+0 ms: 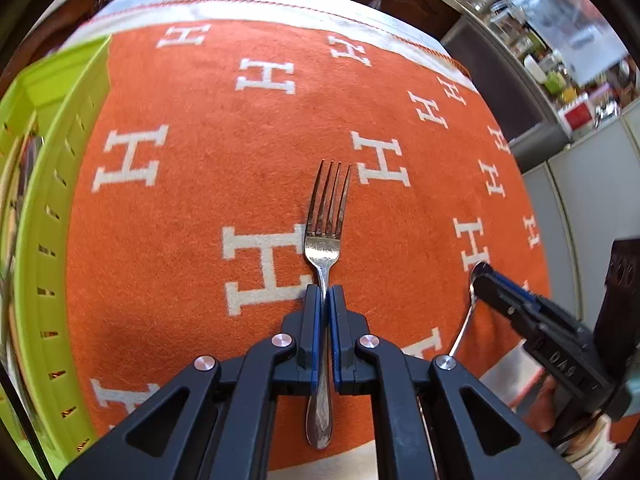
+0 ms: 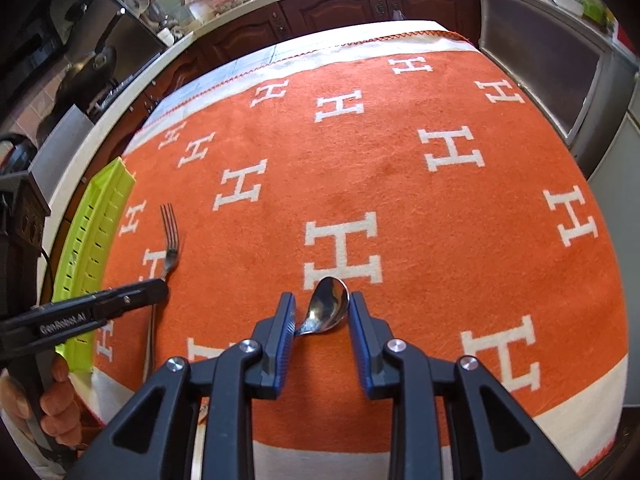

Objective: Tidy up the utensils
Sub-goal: 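Carry the fork into the tray with the left tool while the right tool places the spoon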

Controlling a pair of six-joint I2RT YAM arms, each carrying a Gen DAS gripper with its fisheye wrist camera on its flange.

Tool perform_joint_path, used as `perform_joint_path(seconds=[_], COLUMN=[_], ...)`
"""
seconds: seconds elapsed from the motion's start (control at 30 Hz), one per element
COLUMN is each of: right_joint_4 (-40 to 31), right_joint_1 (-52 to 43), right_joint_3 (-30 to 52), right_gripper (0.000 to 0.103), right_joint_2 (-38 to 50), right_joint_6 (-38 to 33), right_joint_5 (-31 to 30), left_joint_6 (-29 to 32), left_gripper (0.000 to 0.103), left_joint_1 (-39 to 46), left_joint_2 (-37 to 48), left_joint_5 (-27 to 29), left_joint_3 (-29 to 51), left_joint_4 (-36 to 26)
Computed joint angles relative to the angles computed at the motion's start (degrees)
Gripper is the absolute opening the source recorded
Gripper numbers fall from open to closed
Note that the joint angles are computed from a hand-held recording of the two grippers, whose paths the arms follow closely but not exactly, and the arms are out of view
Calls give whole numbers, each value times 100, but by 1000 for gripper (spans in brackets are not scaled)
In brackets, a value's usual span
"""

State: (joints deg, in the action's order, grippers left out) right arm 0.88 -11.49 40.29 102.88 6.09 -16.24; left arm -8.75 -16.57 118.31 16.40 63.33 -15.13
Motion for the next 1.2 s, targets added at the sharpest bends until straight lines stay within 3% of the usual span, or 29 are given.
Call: perform_joint_path(seconds=[0.03, 0.07, 0.1, 0.47, 0.67, 0.93, 1.2], right_joint_4=[31, 27, -31, -72, -301, -756, -892], right_joint_1=[-51, -84, -117, -242, -104, 673, 2059], right_joint_3=[-8, 11, 56, -2, 189, 1082, 2509], right_gripper=[25, 10, 6, 2, 2, 2, 2], right_joint_2=[11, 45, 93, -248, -445, -591, 228], right_joint_6=[16, 5, -13, 35, 42, 255, 609], right_joint_5=[-85, -147, -241, -940, -1258, -1786, -1408], left_joint_6=[-5, -16, -32, 106, 271, 781, 1373], left_gripper=[2, 2, 2, 2, 2, 2, 2], left_joint_1=[-52, -90, -115, 169, 440, 1500, 2460], left_joint_2=[-38, -74, -103, -776, -1641, -3016, -3019], left_joint_5=[-92, -160, -201, 79, 123, -186, -927], left_joint_3=[-54, -119, -185, -687, -1017, -1425, -1384], left_joint_4=[75, 171, 281, 475, 156, -543, -426])
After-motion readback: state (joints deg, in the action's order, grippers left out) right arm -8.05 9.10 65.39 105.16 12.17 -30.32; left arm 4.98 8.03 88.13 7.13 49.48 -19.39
